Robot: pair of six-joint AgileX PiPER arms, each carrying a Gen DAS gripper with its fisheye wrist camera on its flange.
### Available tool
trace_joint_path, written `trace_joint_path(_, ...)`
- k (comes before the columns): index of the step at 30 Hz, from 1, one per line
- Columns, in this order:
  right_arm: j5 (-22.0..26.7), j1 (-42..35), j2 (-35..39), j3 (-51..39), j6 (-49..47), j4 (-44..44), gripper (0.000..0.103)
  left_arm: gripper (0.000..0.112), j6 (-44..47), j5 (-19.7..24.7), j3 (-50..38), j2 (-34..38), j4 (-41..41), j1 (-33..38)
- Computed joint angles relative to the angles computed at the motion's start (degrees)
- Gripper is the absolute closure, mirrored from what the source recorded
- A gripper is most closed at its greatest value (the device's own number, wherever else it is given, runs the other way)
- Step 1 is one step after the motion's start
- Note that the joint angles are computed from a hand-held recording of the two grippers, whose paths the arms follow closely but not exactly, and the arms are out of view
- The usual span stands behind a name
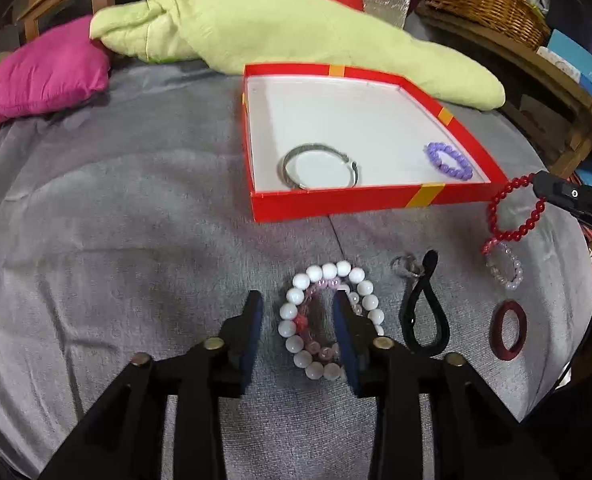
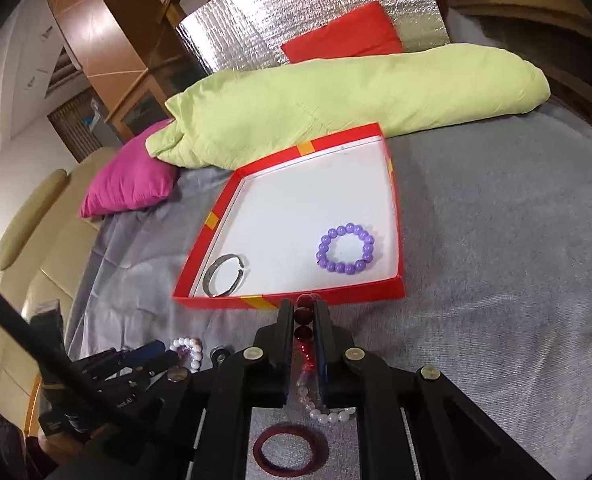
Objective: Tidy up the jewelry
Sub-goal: 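Grasp white bead bracelet with left tool while right tool holds red bracelet up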
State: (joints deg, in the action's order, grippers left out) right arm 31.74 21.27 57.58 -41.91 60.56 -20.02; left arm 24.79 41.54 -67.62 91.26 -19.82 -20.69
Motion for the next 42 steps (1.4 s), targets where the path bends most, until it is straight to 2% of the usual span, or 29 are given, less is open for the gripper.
trace_joint_path(1,-0.04,-0.17,-0.01,0.08,-0.18,0.17,0.092,0.065,0.55,0.19,0.02,-0.03,-0.86,0.14)
trace_joint_path(3,-0.11,-0.94,-0.39,0.38,-1.68,1.6,0.092,0.047,0.85,-0.49,0.75,-0.8,-1.0,-0.39)
trace_joint_path(4,0.0,-0.95,-0.49,0.43,-1.79,1.62,0.092,0.046,1.04,-1.09,1.26,-1.3,-0.6,-0.98)
trace_joint_path(8,-0.2,-1.24,-0.89,0.7,-1.86,1.75,0.092,0.046,-1.93,-2.72,2.08,-1.43,4.69,-3.33)
trace_joint_path(14,0.08,-1.71,-0.84,0.71,-2.12,2.06,0.092,0.045,2.51,-0.95,2.93,-2.91,1.39,-2.74)
trace_joint_path(18,-0.1,-2.0,-0.39,0.57,-2.57,2.66,0.092,0.045,-1.86,-0.81,2.94,-1.71,7.81,-4.5)
trace_joint_path(22,0.05,-1.36,-0.29,0.47,-1.49,1.37,0.092,0.045,1.17,-1.47,3.77,-3.66,3.98,-2.33)
trace_joint_path(26,0.01,-1.61,-0.29,0.57,-1.55,1.73,0.092,0.045,-0.52,0.48,3.14,-2.35,5.97,-2.57)
trace_joint_path(30,0.03,-1.04,0.01,0.45,-1.06,0.91,0.092,0.041,-0.59,0.36,3.19,-2.67,6.02,-3.42)
trace_joint_path(34,0.41,-0.19,0.32,0.37,0.21,-0.31,0.092,0.036,-3.55,-1.95,3.31,-1.9,8.64,-5.51)
trace_joint_path(37,0.59,0.0,0.28,0.36,0.73,-0.79,0.092,0.036,-2.76,-3.16,2.87,-1.04,5.76,-4.72)
trace_joint_path(40,0.54,-0.15,0.04,0.49,1.05,-1.02,0.092,0.052,-2.22,-4.62,2.68,-0.84,5.81,-4.42)
trace_joint_path(42,0.59,-0.3,-0.08,0.49,1.07,-1.12,0.092,0.071,-1.4,-5.02,2.77,-1.19,5.34,-4.17)
